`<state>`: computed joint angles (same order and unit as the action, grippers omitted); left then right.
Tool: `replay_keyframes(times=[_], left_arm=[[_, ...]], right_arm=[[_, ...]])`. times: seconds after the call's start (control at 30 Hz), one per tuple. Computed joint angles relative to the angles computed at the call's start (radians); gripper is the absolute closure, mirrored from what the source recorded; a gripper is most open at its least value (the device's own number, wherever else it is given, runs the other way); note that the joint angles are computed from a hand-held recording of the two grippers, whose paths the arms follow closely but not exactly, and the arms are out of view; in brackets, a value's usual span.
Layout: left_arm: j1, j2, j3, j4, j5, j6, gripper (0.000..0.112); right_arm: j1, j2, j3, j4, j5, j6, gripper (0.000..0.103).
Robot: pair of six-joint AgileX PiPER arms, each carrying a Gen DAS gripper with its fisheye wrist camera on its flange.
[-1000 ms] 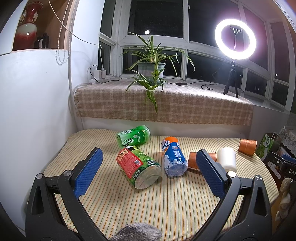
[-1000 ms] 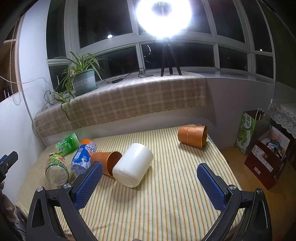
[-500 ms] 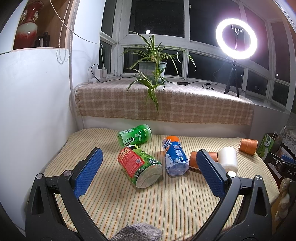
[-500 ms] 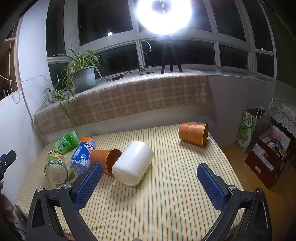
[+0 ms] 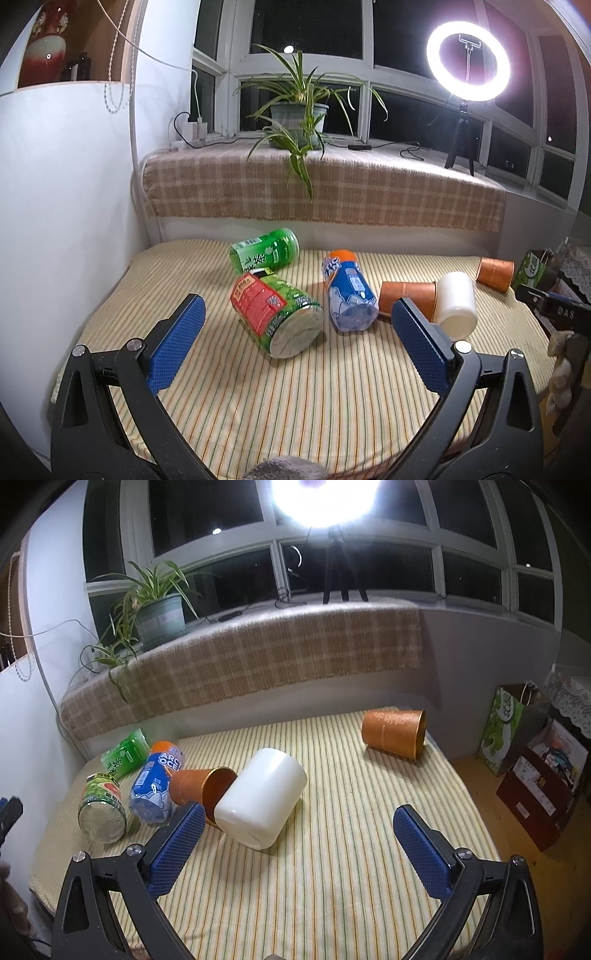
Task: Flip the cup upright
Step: 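Move the right tool to the white cup and close its fingers on it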
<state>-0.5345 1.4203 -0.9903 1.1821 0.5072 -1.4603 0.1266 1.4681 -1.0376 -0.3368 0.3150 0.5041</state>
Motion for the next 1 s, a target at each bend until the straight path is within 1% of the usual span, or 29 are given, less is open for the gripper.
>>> replay_keyframes(times=[0.1,0.13,0.17,0.23,0.27,0.3,0.4,0.5,0.57,0.67,0.73,0.83,0.93,1.0], left_arm=[[0.013,-0.002,0.009,-0.02,-0.013,0.013,0.01],[0.018,-0.002,0.012,-0.032,-0.018,0.022,0.01],[0.024,-0.003,0.014,-0.048,-0.023,0.035,0.01],[0.031,-0.006,0.022,-0.068,-0.033,0.051,0.01],[0.034,-0.004,0.021,-0.08,-0.035,0.063,0.01],[0.039,-0.003,0.021,-0.096,-0.04,0.078,0.01],[0.052,-0.004,0.033,-0.131,-0.06,0.102,0.01],[0.061,-0.006,0.045,-0.157,-0.069,0.113,0.01],[0.066,-0.007,0.052,-0.169,-0.074,0.115,0.01],[0.07,-0.006,0.055,-0.174,-0.073,0.114,0.01],[0.07,-0.005,0.053,-0.176,-0.068,0.113,0.01],[0.072,-0.006,0.052,-0.174,-0.065,0.114,0.01],[0.072,-0.004,0.051,-0.173,-0.065,0.113,0.01],[0.075,-0.005,0.052,-0.179,-0.068,0.121,0.01]], right_arm=[[-0.022,0.054,-0.051,0.138,0.017,-0.129,0.0],[-0.035,0.078,-0.076,0.216,0.027,-0.202,0.0],[-0.043,0.093,-0.092,0.258,0.035,-0.242,0.0],[-0.065,0.144,-0.146,0.395,0.071,-0.365,0.0],[-0.072,0.162,-0.164,0.438,0.084,-0.398,0.0],[-0.09,0.195,-0.2,0.521,0.114,-0.465,0.0],[-0.119,0.261,-0.274,0.649,0.182,-0.561,0.0],[-0.16,0.347,-0.376,0.771,0.281,-0.63,0.0],[-0.178,0.389,-0.425,0.82,0.327,-0.65,0.0],[-0.217,0.474,-0.521,0.922,0.428,-0.673,0.0],[-0.246,0.543,-0.596,0.997,0.513,-0.682,0.0],[-0.271,0.607,-0.653,1.08,0.59,-0.689,0.001],[-0.285,0.657,-0.698,1.132,0.647,-0.701,0.006],[-0.29,0.683,-0.727,1.144,0.679,-0.689,0.012]])
